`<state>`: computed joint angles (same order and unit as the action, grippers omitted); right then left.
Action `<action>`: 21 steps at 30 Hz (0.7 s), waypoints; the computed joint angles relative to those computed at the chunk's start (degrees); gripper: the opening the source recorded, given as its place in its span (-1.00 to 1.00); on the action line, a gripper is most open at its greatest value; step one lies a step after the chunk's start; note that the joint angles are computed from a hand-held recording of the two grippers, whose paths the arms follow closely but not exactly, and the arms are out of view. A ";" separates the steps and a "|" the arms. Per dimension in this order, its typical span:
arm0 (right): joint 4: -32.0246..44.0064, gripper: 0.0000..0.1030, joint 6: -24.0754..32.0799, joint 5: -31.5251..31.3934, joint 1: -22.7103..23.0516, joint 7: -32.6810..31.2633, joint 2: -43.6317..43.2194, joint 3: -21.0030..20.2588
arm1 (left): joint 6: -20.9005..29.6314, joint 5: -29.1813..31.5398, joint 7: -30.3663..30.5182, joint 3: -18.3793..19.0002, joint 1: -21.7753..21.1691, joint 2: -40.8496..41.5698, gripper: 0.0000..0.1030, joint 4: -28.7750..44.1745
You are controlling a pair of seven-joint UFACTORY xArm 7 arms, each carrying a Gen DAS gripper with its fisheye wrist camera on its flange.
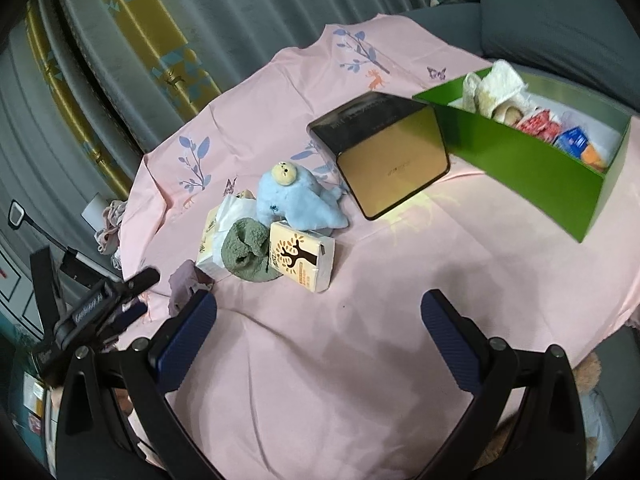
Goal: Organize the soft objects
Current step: 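Move the right tool back toward the tree-printed tissue pack, then grasp the cream tree-printed tissue pack with the right tool and lift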
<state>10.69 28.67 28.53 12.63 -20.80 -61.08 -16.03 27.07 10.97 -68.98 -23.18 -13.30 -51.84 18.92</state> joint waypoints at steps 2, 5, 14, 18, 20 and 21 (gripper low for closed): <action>0.96 0.98 -1.09 0.78 1.59 -0.19 2.39 -0.55 | 1.91 -0.39 0.06 0.40 -0.71 -1.25 0.77 -0.60; 3.08 0.98 -3.15 1.91 4.44 -0.38 6.26 -0.32 | 3.14 -1.68 0.11 1.88 -2.22 -3.61 0.77 -2.38; 16.72 0.64 -5.02 6.05 13.35 -8.89 28.51 -0.89 | 0.39 -3.04 0.70 2.67 -2.38 -1.38 0.77 -2.10; 20.70 0.04 -2.99 7.59 12.20 -14.13 36.13 0.17 | -1.12 -3.18 0.95 1.67 -2.61 1.85 0.77 -0.88; 21.46 -0.26 -0.41 10.49 12.23 -18.16 37.45 -1.13 | -1.92 -3.03 0.89 1.12 -2.56 3.84 0.77 -0.09; 21.25 -0.31 0.30 12.51 12.20 -20.13 37.18 -1.78 | -2.45 -2.97 0.73 0.82 -2.60 4.75 0.77 0.16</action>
<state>31.94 28.97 41.04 24.83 -40.93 -23.90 -17.80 24.62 8.00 -68.24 -22.36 -15.89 -47.09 19.09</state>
